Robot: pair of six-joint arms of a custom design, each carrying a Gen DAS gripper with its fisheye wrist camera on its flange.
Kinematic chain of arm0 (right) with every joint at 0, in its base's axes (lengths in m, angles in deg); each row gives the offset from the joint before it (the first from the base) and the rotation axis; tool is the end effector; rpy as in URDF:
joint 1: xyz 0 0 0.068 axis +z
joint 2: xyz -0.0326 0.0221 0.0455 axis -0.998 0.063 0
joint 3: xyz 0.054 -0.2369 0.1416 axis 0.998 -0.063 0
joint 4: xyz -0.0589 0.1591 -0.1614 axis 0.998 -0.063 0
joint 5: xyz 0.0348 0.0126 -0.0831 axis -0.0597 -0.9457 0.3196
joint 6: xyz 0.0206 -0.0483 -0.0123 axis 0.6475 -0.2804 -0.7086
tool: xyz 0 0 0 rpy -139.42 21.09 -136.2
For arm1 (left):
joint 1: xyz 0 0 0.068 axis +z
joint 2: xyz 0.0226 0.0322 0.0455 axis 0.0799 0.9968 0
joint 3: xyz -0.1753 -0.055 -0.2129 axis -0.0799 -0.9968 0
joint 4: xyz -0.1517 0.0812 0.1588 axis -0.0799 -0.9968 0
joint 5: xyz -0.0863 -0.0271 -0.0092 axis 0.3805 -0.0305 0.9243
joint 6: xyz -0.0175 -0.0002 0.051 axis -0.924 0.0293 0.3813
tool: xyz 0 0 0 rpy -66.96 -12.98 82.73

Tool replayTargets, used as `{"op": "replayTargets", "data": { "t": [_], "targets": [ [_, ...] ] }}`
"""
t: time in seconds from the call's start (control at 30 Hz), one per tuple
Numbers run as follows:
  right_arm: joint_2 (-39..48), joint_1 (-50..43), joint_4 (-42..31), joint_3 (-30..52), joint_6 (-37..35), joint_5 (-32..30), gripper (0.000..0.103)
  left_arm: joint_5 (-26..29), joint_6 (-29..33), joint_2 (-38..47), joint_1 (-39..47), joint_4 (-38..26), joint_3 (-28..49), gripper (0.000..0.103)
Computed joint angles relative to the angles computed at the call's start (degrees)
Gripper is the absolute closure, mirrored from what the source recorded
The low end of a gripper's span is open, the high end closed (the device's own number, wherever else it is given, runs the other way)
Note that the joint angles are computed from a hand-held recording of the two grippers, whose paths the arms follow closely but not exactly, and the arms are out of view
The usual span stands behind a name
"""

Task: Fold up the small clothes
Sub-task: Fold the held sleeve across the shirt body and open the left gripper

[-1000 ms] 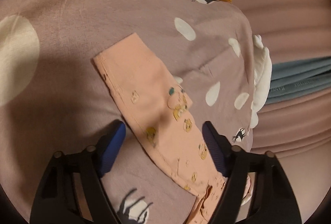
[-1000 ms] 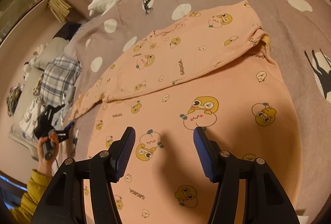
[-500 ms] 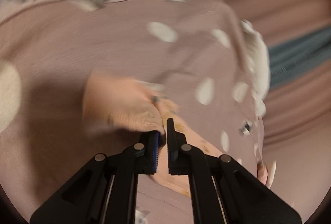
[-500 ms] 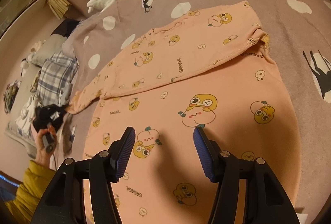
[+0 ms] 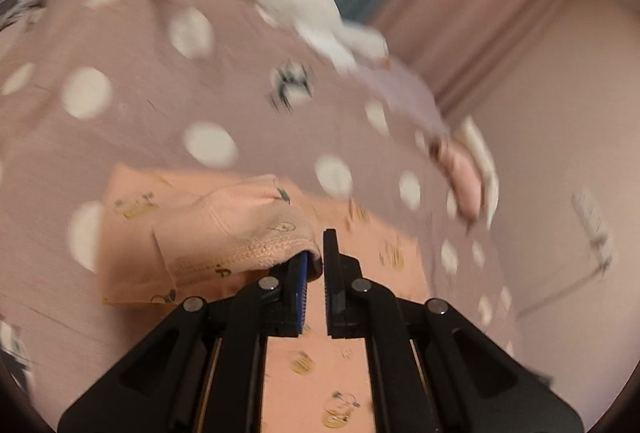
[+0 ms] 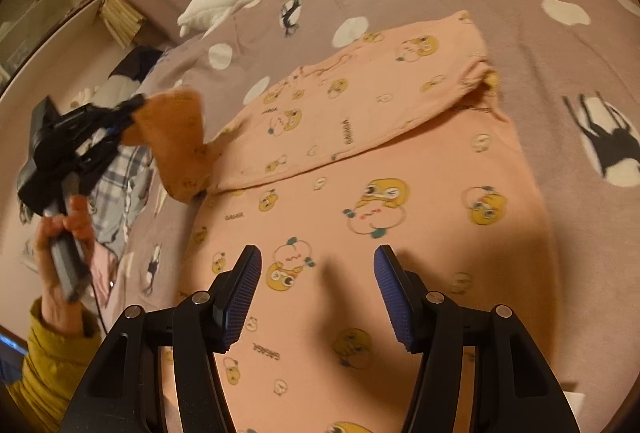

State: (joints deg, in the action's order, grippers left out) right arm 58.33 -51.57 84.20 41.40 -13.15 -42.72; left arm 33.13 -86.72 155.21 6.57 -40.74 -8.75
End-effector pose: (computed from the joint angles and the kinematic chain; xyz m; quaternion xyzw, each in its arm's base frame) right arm 0.1653 0.1158 0.1142 0.0724 0.9084 0.2695 0.3114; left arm 0.3513 -0.0086 0.1937 0.0210 0.8929 -0.3081 0.3278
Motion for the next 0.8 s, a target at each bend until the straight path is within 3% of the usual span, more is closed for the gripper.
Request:
{"op": "replayTargets", "data": {
  "t": [0.03,0.07,0.1,0.17,0.27,0.37,0.47,0.7,0.8],
  "targets": [
    [-0.81,-0.40,-0.29,-0.66,0.12,0.23,0.044,-1.50,0.73,1.54,-2.50,-0.77,0.53,0.094],
    [-1.50,-0.95,-0.62,-1.28,0.18,0.26,0.044,-2.76,1.62,3.28,-5.22,-1.78,1.21,0.081],
    [-1.97,-1.30,-0.80,-1.74,0.30,0.27,0.044,-4.53,2.54,4.96,-7.88,-3.04,1.85,0.055],
    [-2.75,-2.33,-0.62,-2.86,0.70,0.08,0.044,-8.77,3.84,7.27,-11.62,-4.96,2.56,0.020],
    [-3.63,-4.13,0.58,-4.33,0.74,-0.74,0.043,-10.34,5.90,7.51,-13.32,-3.24,0.41,0.019],
    [-3.77,-5.06,0.51,-3.65,0.06,-1.44,0.043,-7.84,8.05,5.28,-11.18,-1.56,-3.73,0.019],
    [-2.34,-4.43,-0.20,-0.51,-1.81,-1.48,0.043,-7.62,10.57,2.09,-7.13,1.57,-9.09,0.008],
    [7.62,-0.03,-5.54,15.15,-9.24,-0.79,0.043,-2.09,16.32,0.21,5.34,-0.26,-15.53,0.008],
    [13.22,2.58,-12.80,26.53,-15.21,0.21,0.043,0.69,17.53,-0.85,9.72,-1.04,-17.13,0.008]
  ]
}}
